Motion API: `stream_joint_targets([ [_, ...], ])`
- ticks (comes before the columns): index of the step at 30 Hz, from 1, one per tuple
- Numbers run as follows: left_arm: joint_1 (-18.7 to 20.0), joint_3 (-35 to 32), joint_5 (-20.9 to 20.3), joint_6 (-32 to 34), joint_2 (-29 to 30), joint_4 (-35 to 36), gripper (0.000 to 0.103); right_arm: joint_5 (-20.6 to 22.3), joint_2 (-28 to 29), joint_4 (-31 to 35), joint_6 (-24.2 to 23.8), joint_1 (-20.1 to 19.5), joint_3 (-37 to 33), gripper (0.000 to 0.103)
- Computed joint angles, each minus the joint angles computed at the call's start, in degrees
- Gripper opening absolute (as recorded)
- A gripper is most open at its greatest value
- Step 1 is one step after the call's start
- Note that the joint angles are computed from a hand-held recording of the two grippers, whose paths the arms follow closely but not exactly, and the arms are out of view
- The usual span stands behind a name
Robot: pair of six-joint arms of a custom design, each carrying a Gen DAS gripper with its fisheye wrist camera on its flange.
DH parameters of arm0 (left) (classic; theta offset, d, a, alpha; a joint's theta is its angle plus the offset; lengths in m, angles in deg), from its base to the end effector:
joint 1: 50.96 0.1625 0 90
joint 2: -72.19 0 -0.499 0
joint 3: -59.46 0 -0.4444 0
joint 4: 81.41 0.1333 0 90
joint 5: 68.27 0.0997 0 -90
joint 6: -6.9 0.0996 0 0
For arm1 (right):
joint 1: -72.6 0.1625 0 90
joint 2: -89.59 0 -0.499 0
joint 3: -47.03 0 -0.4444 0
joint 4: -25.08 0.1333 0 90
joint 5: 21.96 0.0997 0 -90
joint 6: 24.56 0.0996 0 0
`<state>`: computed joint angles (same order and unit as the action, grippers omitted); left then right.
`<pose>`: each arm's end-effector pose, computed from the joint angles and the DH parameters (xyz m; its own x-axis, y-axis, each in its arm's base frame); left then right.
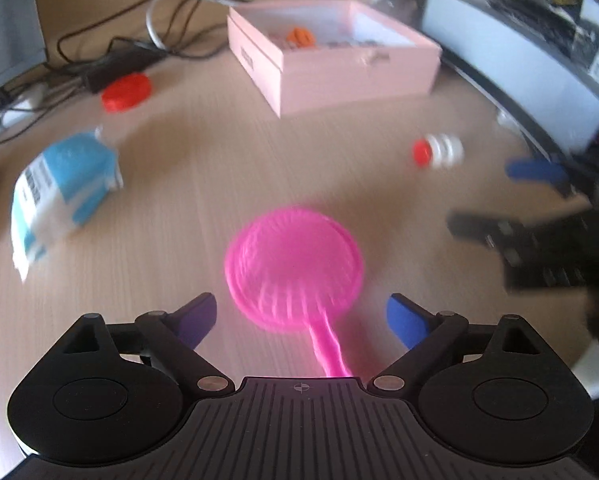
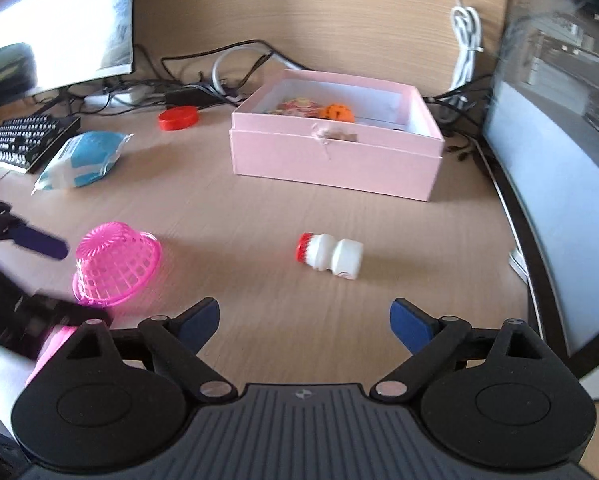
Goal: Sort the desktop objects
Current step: 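Grasp the pink strainer with the left tool while the right tool holds the yogurt bottle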
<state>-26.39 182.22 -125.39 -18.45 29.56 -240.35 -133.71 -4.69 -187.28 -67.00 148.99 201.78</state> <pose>-0.3994 -0.3887 -0.0388 -0.6110 0.5552 -0.5644 0.6978 0.7144 -0.0526 0.0207 -0.3243 0.3178 -0.6843 0.0867 0.7241 -0.4755 0.6998 -0.5331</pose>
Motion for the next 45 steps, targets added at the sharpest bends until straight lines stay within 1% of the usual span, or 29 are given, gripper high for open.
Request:
stream_joint_targets([
  [4,-1.4,0.91,2.33,-1.14,-0.57,2.9,0.097,-0.46,2.31,-1.68,-0.8,0.53,-1.03,0.093],
  [7,-2.5,1.65,4.75,-3.2,-1.17,5.33,0.097,-2.13,5.38,-5.92,-1.23,1.3,-2.12,0.093],
  [9,-2.9,1.81,6.98,-5.31,-1.55,8.06,0.097,-3.08,6.8,-7.26,-0.42,1.56,-3.1,0.093],
  [11,-3.1,1.95,9.03,-7.89,-2.04,10.99,0.097,-3.39,7.45,-7.02,0.68,1.49,-4.0,0.093],
  [13,-3.01,2.13,10.36,-10.63,-2.73,13.31,0.097,-4.08,8.33,-7.11,1.53,1.57,-4.91,0.089],
  [17,-2.41,3.4,9.41,-12.13,-4.66,11.21,0.097,-4.22,8.14,-4.15,3.85,1.23,-6.17,0.074],
  [19,-2.32,3.66,8.83,-12.39,-5.04,10.46,0.097,-4.15,7.78,-2.38,4.87,1.07,-6.55,0.071],
  [20,-2.32,3.7,8.65,-12.46,-5.05,10.32,0.098,-3.99,7.66,-1.98,5.24,0.99,-6.6,0.066],
  [21,-2.3,3.72,8.51,-12.34,-5.09,10.29,0.098,-3.78,7.35,-1.21,5.64,0.87,-6.67,0.058],
  [22,-2.24,3.72,8.38,-12.16,-5.08,10.24,0.098,-3.71,7.03,-0.29,6.22,0.82,-6.74,0.054],
  [23,-2.2,3.73,8.21,-11.95,-4.99,10.02,0.098,-3.79,6.77,0.69,6.86,0.81,-6.82,0.046],
  [24,-2.12,3.63,8.03,-11.67,-4.82,9.76,0.098,-3.86,6.48,1.61,7.48,0.71,-6.89,0.043],
  [30,-1.49,3.35,6.65,-9.38,-4.25,7.31,0.099,-4.46,5.28,1.09,7.56,1.36,-5.94,0.043],
  [35,-0.42,1.88,4.96,-5.92,-2.22,3.66,0.099,-4.73,2.7,1.3,7.43,2.53,-4.6,0.043],
  [41,1.13,-2.34,6.0,-1.55,2.69,0.61,0.1,-4.96,-1.66,3.41,7.74,3.49,-2.75,0.043],
  [45,1.8,-4.37,5.84,-0.87,4.51,1.15,0.099,-4.86,-5.7,6.72,6.84,3.59,-1.5,0.043],
])
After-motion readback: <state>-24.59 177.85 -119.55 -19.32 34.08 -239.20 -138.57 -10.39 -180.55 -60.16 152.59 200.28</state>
